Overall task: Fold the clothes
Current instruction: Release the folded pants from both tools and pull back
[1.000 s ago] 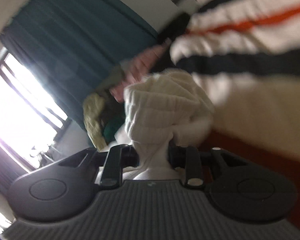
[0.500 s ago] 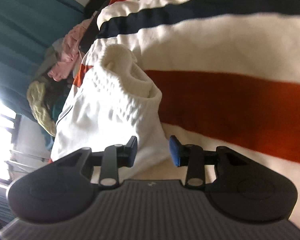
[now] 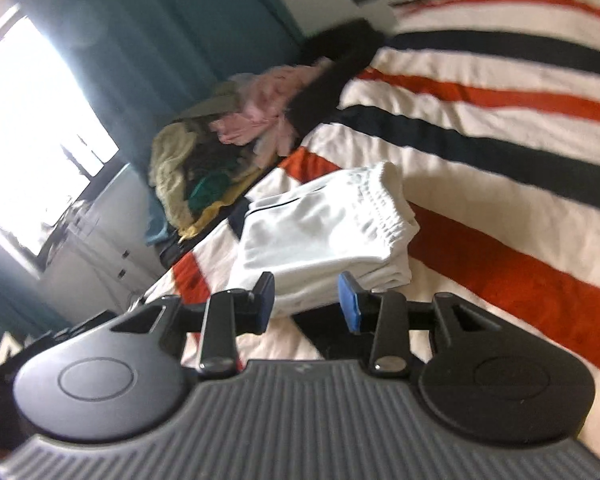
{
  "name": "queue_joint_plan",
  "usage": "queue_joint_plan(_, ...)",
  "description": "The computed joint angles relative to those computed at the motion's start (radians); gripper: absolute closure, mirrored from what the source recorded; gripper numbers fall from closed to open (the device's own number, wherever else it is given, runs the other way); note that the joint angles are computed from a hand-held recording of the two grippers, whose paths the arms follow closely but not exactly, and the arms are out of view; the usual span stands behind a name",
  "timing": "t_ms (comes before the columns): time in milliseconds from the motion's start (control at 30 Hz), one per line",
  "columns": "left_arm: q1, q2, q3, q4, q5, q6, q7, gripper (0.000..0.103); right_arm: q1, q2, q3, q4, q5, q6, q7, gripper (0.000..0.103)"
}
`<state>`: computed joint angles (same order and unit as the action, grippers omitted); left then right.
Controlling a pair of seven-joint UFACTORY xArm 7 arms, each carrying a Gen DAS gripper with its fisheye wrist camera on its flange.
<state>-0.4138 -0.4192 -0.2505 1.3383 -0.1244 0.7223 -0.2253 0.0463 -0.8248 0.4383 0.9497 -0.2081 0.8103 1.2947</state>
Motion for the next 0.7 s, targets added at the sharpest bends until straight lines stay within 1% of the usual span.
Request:
queue_joint_plan(67, -0.008, -0.081, -0.005, -0.047, -0.002, 0.02, -0.013, 0.024, 0.019, -0.035, 0.025, 0.013, -0.005, 0.035, -0.008, 0.064)
queue_joint_plan(133, -0.015, -0.159, -0.009, -0.089, -0.007, 0.039, -0.022, 0.023, 0.028, -0.067, 0.061, 0.037, -0.014, 0.081, -0.018, 0.064)
queue_joint_plan(200, -0.015, -0.231, -0.016, -0.126, -0.003, 0.051, -0.027, 0.019, 0.029, -0.094, 0.094, 0.062, -0.028, 0.121, -0.04, 0.064)
queue_joint_plan(233, -0.014, -0.267, -0.019, -0.142, -0.001, 0.057, -0.029, 0.014, 0.028, -0.108, 0.111, 0.074, -0.035, 0.139, -0.053, 0.063)
queue_joint_plan(267, -0.016, -0.299, -0.019, -0.158, -0.003, 0.059, -0.028, 0.007, 0.026, -0.121, 0.127, 0.086, -0.041, 0.156, -0.067, 0.053)
queue_joint_plan(300, -0.019, -0.329, -0.017, -0.174, -0.007, 0.059, -0.026, 0.004, 0.025, -0.135, 0.141, 0.095, -0.045, 0.167, -0.082, 0.035)
queue_joint_plan(333, -0.022, -0.358, -0.016, -0.189, -0.011, 0.059, -0.024, 0.001, 0.02, -0.148, 0.156, 0.105, -0.05, 0.176, -0.095, 0.025)
queue_joint_plan(367, -0.025, -0.389, -0.014, -0.205, -0.014, 0.055, -0.018, 0.0, 0.011, -0.162, 0.173, 0.119, -0.054, 0.186, -0.107, 0.01)
queue_joint_plan(467, -0.02, -0.469, -0.014, -0.247, -0.018, 0.055, -0.014, 0.0, -0.024, -0.198, 0.221, 0.16, -0.071, 0.234, -0.166, 0.01)
queue_joint_plan(700, 0.001, -0.626, -0.016, -0.347, -0.018, 0.04, -0.009, 0.0, -0.105, -0.298, 0.294, 0.169, -0.033, 0.241, -0.217, 0.01)
